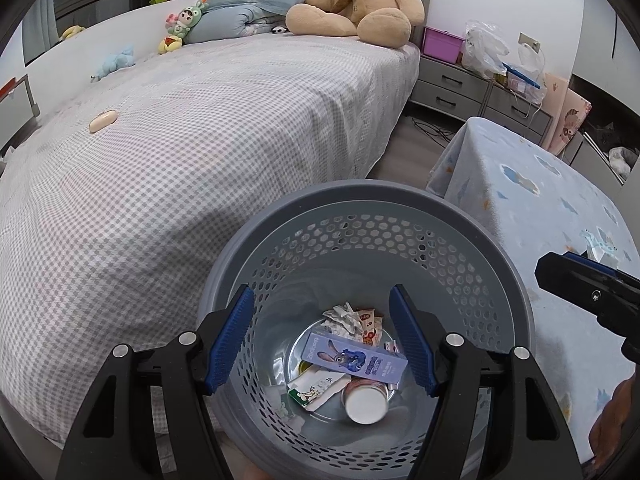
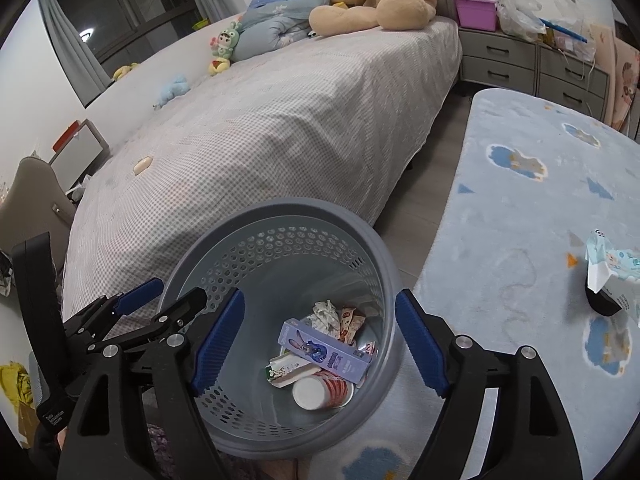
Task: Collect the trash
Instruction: 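Move both open grippers from the wastebasket toward the table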
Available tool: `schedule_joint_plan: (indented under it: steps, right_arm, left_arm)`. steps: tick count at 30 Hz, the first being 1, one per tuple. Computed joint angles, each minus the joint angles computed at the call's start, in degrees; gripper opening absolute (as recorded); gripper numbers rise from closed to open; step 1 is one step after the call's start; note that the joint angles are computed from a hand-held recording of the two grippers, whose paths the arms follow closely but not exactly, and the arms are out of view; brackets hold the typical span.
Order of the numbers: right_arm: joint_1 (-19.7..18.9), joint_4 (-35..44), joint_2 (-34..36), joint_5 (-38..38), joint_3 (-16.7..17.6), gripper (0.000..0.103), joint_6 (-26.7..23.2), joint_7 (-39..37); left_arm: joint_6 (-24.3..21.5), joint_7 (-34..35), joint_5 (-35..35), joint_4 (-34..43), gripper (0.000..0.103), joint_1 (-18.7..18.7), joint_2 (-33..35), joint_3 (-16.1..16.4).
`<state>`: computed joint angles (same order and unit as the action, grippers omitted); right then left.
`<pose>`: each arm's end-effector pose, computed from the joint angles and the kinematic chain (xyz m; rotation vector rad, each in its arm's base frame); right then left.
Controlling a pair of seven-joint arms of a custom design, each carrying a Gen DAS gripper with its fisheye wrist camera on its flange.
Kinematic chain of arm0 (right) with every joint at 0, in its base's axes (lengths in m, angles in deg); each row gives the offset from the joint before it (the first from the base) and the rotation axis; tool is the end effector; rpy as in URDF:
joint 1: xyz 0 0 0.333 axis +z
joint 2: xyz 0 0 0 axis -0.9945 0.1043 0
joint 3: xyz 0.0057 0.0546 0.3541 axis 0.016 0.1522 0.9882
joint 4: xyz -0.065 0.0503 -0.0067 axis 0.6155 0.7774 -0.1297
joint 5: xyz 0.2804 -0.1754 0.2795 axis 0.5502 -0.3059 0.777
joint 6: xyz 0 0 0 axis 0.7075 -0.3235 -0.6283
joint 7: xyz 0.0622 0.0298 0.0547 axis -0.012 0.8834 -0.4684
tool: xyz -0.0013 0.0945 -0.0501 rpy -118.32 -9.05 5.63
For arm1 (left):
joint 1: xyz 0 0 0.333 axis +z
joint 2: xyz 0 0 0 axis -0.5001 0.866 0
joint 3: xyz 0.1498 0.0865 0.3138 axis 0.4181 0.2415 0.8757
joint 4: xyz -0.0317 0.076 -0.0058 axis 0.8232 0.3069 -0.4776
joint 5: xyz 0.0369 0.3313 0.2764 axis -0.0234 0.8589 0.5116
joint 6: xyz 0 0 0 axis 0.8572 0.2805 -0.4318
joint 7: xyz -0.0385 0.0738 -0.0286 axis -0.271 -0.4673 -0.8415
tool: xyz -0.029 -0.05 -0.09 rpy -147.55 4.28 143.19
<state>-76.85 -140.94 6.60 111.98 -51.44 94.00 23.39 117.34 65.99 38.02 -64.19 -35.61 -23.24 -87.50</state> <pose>0.7100 0.1583 0.5174 -1.9709 1.3716 -0.1281 0.6408 -0.1439 0.4958 -2.0405 1.5442 -0.5811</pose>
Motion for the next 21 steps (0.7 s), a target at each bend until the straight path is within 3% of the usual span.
schedule_joint_plan:
  steps: [21]
  right_arm:
    - [-2.77, -4.50, -3.64, 0.37, -2.86, 0.080, 4.72, 1.56]
  left_arm:
    - [0.00, 2.43, 1.13, 4.86, 0.069, -3.88, 3.18, -0.84]
